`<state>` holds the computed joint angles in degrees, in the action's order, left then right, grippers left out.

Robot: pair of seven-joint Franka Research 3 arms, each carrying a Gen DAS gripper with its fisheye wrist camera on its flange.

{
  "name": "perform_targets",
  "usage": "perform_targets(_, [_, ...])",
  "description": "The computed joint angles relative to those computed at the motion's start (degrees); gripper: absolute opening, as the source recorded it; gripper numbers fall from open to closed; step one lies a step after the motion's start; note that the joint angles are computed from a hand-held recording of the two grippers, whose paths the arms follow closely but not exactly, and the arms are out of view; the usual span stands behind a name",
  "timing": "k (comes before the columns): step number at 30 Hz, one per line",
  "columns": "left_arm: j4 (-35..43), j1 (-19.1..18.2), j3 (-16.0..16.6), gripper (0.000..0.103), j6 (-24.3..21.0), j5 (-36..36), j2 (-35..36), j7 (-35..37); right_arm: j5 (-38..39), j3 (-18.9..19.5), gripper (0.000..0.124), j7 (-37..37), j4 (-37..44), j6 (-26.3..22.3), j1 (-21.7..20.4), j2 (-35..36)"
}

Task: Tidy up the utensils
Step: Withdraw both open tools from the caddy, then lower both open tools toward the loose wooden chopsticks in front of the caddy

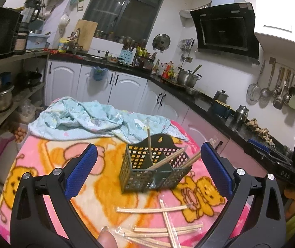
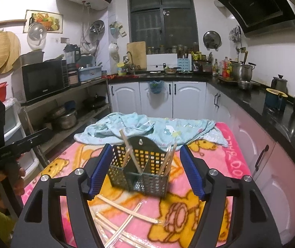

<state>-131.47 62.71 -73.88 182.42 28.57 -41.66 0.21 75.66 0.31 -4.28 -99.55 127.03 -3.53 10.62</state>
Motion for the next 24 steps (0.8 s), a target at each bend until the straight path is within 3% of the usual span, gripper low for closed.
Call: perform_targets(24, [-6.2, -8.3, 2.8, 0.092, -4.4, 3.6, 3.9, -3.3, -2.8, -1.6, 0.068, -2.8, -7.3, -0.1, 0.4, -2.8])
